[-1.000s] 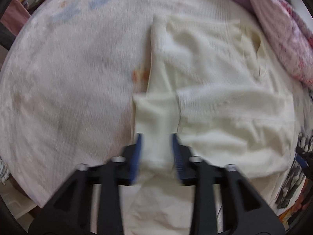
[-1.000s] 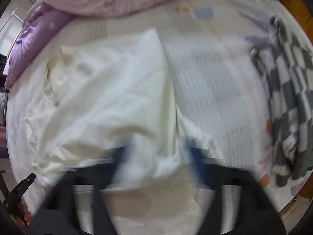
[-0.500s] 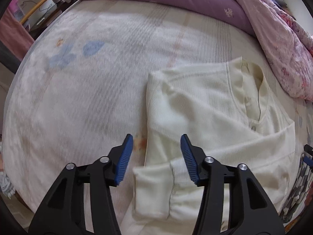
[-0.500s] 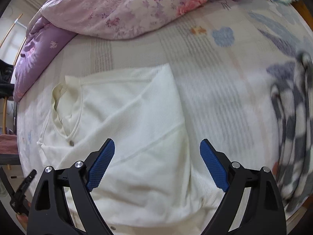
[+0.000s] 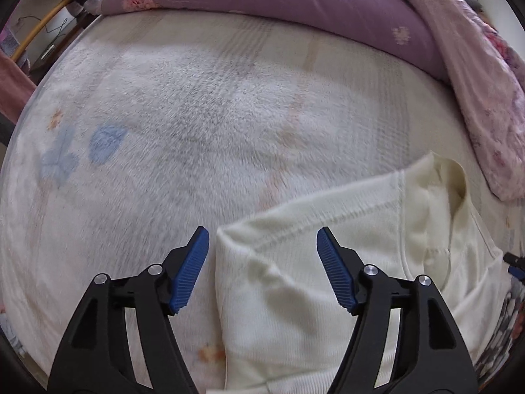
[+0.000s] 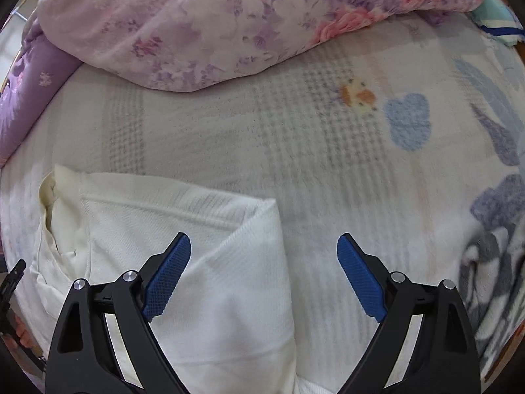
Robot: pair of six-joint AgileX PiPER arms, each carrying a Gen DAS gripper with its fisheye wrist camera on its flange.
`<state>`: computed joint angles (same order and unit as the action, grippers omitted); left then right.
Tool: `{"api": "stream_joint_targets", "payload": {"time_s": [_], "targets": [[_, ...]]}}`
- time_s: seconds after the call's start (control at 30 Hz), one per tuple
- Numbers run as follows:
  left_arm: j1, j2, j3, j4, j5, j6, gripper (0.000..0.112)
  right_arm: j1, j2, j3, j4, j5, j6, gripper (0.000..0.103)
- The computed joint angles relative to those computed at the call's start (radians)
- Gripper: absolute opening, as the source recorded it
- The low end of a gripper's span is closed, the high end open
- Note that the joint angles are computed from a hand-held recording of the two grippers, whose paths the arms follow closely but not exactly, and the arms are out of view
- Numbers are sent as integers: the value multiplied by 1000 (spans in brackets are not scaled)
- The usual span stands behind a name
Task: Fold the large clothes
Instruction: 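Grasp the jacket hem corners with the left and right tools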
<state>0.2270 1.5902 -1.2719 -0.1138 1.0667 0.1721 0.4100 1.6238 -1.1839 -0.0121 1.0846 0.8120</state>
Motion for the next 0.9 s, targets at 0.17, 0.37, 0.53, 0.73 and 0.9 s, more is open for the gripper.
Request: {"api": "stream_joint_targets", "payload": {"time_s": [0.17,0.37,0.53,0.73,0.9], "targets": [[13,81,-19,-30,-48,-11,69,-89,50,33,107,-69,-107,87],[23,130,-1,-68,-58,54,71,-137,74,68,175,-101,-192,89],[61,142,6,-163,-23,189,90,-154,71,94,210,-122,-240,96],[23,135,52,-115,-74,235,85,-120,135,28,140,-44,-207,95],[30,75,102,-150,-88,248,25,-34,101,28,58,-69,-179,44]]}}
